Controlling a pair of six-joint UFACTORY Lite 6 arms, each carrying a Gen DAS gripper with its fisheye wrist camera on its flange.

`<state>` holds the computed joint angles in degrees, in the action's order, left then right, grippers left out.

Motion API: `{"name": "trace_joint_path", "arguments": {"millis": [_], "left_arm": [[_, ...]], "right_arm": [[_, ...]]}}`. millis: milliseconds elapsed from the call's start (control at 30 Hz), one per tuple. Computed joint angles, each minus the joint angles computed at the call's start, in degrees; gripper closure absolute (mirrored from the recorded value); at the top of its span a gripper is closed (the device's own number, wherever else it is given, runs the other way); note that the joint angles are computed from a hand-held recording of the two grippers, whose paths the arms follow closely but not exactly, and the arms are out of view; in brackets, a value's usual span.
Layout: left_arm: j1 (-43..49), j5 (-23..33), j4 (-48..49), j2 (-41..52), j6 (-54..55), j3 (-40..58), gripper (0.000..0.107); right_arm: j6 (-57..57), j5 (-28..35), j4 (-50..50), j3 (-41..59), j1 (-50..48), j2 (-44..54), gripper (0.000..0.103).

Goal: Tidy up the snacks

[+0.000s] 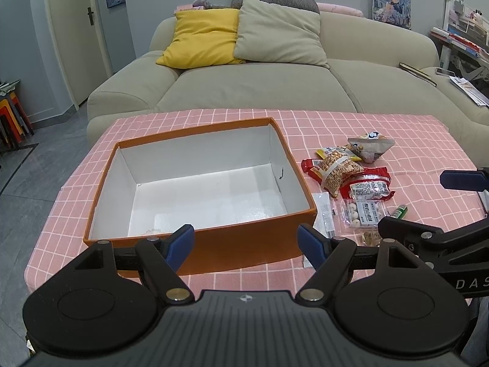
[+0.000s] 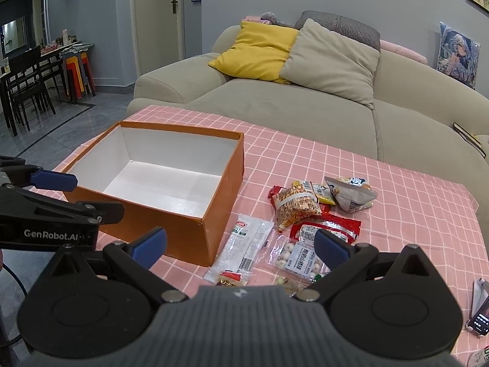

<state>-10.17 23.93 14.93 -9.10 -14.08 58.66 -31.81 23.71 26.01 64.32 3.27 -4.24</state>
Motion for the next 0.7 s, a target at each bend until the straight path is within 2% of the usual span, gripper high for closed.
{"name": "trace_joint_path", "arguments": {"millis": [700], "left_arm": [[1.7, 1.9, -3.2, 1.6, 3.6, 2.5, 0.017]], "right_arm": [[1.6, 0.1, -1.5, 0.7, 0.6, 0.6, 0.004]]}}
